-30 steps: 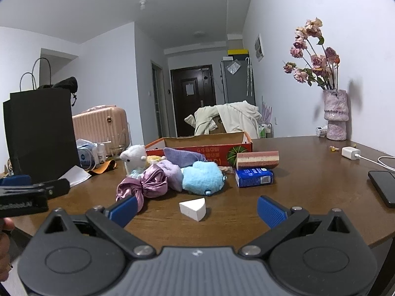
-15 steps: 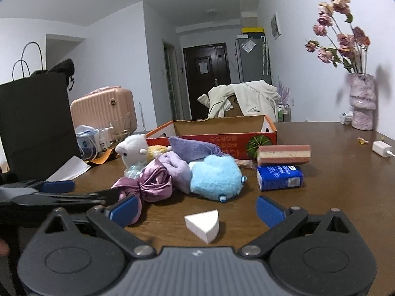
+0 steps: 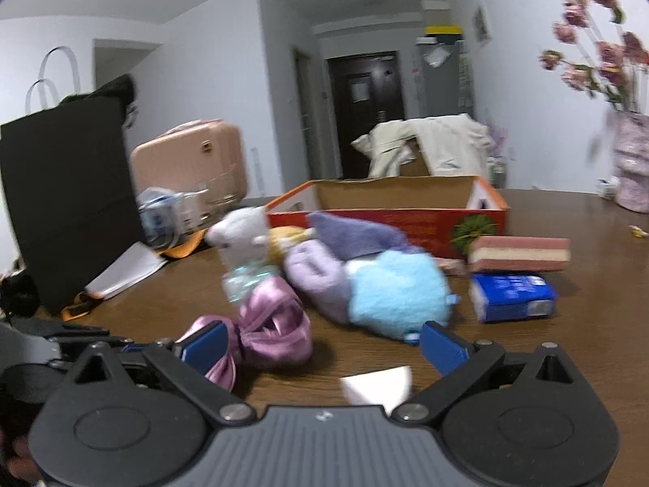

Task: Organize soft objects
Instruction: 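Reach the left tool to the pink satin scrunchie and close on it, then carry the scrunchie in the left tool into the orange box and release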

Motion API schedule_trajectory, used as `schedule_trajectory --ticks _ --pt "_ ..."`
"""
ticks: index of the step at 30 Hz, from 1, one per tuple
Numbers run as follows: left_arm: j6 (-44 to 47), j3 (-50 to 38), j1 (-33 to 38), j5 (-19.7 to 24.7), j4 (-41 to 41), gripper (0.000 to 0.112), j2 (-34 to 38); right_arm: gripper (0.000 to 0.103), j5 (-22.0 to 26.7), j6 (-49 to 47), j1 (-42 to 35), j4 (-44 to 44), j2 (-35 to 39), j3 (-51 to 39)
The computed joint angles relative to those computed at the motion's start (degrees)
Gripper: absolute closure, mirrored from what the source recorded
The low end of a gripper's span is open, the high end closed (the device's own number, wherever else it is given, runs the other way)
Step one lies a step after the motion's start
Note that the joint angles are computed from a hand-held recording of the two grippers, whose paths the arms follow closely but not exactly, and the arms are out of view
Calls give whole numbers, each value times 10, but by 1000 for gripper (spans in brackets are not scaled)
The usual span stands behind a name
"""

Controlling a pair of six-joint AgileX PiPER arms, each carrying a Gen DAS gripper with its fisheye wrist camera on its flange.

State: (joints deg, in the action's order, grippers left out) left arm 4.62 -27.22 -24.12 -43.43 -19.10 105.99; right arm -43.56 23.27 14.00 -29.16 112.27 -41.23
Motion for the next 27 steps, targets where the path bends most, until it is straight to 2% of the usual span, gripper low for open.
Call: schedule_trajectory --ticks 1,2,3,5,6,7,8,10,12,13,14,17,20,23,27 --pt "5 13 7 -13 -11 84 -7 2 7 9 5 -11 3 -9" --pt "18 19 10 -19 -29 72 -12 2 14 23 10 -23 7 -19" --pt "16 29 21 -30 -24 53 -17 2 18 41 12 -38 12 -28" --pt "-24 53 45 -63 14 41 -23 5 22 101 13 -88 28 -55" --pt "-67 65 65 -79 62 41 -24 11 28 136 14 -116 38 -71" --pt "-97 65 82 -71 98 41 -27 19 37 175 15 -148 47 -89" --pt "-126 61 96 -62 134 42 -25 23 45 198 19 -167 54 -101" --pt "-163 56 111 -59 177 52 -15 50 52 217 26 -178 68 -115" --pt "-183 39 114 -30 190 72 -9 65 36 246 22 -197 78 -116" --pt "-196 34 117 -27 201 78 -1 69 25 259 18 -207 81 -115" --pt "-208 26 119 -10 214 86 0 70 24 261 18 -206 80 -112" --pt "-237 27 120 -9 238 100 4 79 24 251 16 -203 62 -90" --pt "-242 50 105 -19 228 102 -24 82 17 240 8 -205 30 -57" --pt "-243 80 90 -43 224 103 -71 82 -15 227 -14 -211 -3 -22" --pt "-216 78 55 -21 185 103 -127 82 -41 210 -31 -202 -30 -6"
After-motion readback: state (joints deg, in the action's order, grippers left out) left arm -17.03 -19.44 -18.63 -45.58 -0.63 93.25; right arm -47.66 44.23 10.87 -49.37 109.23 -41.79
